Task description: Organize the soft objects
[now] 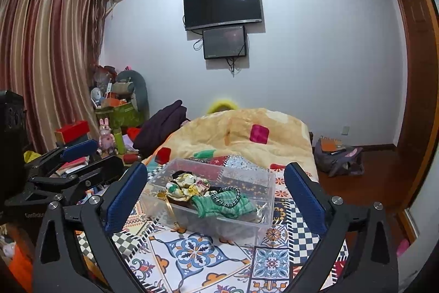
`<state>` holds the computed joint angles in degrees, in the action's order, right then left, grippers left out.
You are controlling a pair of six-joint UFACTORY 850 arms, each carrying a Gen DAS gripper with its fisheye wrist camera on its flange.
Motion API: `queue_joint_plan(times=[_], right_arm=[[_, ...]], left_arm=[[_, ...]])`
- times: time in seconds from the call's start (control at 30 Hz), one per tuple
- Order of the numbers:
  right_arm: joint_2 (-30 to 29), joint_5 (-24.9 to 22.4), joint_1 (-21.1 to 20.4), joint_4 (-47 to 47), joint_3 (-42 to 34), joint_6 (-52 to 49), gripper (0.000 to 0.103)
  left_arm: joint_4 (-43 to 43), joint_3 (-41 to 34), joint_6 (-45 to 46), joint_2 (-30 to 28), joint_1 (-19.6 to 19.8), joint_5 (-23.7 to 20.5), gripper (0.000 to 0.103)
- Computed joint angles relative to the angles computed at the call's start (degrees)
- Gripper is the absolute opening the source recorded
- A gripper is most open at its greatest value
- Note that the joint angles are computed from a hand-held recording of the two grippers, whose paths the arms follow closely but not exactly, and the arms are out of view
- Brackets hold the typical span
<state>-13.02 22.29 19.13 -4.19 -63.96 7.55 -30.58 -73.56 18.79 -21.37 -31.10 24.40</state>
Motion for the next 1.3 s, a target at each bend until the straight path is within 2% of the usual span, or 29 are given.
queue_joint_plan(times=[0.5,1.13,1.3], right_arm=[[0.4,0.5,-0.4,-2.0,0.5,2.1,0.101],[0.4,0.3,-0.4,-2.3,0.6,3.0,0.101],[0.3,0.3,-0.5,-2.6,0.5,3.4,0.101]], left_arm=[[-1.8,0.3,2.5,0.0,-0.6,0.9,0.099],[-1.2,0.3,1.7,0.0,-0.5,0.7,0.102],[1.4,0.5,-1.1,0.0,-0.1,0.2,0.102]])
